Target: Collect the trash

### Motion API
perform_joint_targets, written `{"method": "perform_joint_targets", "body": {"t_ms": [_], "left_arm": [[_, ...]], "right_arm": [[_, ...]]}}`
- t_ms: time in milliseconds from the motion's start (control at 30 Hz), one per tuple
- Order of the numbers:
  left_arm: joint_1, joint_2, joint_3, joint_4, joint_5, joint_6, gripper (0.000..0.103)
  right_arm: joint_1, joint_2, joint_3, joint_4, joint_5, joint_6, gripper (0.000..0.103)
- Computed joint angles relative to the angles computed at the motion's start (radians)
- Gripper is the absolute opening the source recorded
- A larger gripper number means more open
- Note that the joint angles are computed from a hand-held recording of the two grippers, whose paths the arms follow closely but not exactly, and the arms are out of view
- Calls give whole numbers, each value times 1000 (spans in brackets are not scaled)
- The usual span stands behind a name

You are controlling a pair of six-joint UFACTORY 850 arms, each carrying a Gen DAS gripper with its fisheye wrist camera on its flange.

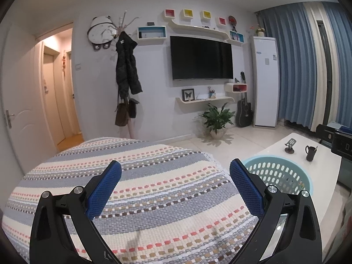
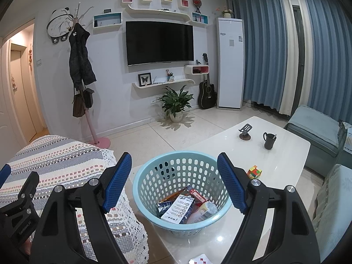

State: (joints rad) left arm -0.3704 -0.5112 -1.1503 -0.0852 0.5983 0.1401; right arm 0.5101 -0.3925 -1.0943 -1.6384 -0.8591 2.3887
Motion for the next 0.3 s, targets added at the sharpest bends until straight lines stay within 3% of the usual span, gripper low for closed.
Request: {"method": "perform_joint_targets", "body": {"t_ms": [300], "left_arm": [[20, -8, -22, 76, -52, -85, 96]], "right_arm": [[0, 1, 1, -2, 2, 2, 76]]}}
